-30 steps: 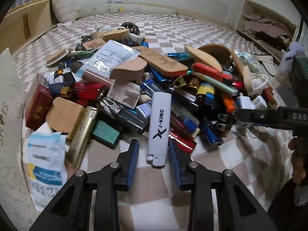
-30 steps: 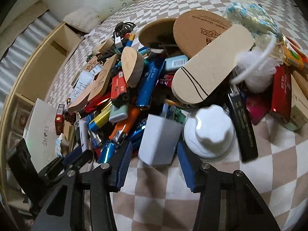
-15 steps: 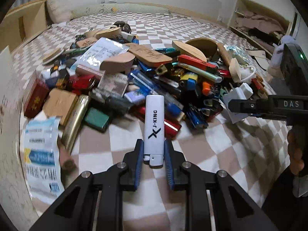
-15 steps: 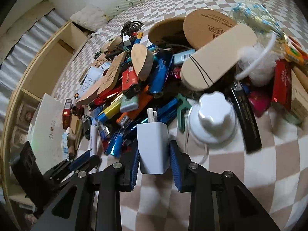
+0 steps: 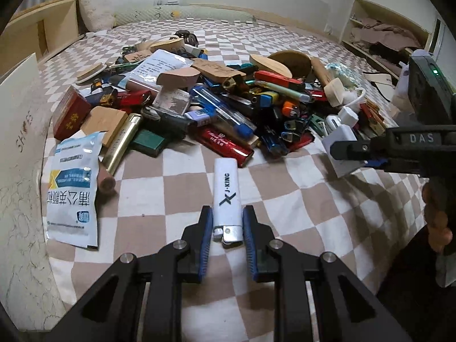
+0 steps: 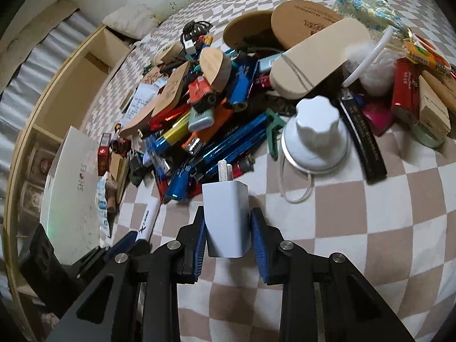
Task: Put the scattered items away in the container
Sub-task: 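Lift the lighter with the left tool while right lifts the charger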
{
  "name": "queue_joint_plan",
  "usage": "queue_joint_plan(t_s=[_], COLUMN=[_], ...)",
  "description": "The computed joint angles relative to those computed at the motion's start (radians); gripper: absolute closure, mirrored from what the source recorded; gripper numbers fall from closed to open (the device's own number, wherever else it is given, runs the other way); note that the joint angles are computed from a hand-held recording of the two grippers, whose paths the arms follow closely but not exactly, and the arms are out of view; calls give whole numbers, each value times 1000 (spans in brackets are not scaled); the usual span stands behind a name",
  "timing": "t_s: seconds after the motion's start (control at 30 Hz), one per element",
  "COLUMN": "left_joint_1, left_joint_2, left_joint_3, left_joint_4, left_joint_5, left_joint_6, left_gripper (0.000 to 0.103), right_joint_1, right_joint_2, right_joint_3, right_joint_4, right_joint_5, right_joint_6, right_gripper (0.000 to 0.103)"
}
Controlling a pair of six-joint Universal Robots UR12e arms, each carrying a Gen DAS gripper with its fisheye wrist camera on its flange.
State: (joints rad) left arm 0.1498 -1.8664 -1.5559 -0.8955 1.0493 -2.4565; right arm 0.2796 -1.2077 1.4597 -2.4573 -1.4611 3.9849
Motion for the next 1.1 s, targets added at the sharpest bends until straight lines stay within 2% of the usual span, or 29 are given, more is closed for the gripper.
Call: queue_joint_plan(t_s=[0.23, 0.47, 0.67, 0.77, 0.8, 1.1], left_joint_1=[-18, -29, -28, -27, -25, -6], left_joint_2=[-22, -37, -42, -38, -37, -16], left_joint_3=[11, 18, 17, 13, 13, 0], left_joint_4=[41, 70, 82, 88, 85, 51], left_joint_5=[11, 20, 4, 11, 9, -6], left_joint_6=[-27, -50, -73, -80, -83, -91], left_gripper=[73, 73, 73, 80, 82, 82], right_joint_1=[-7, -1, 27, 38, 39, 35], right_joint_2=[8, 18, 40, 46, 45, 29], right_joint_3=[-8, -28, -84, -102, -100, -70], right_joint_4=[41, 79, 170, 203, 200, 141], right_joint_5=[18, -5, -104, -146, -148, -111], right_joint_6=[6, -27, -107, -138, -138, -113], right_gripper=[72, 72, 72, 78, 78, 78])
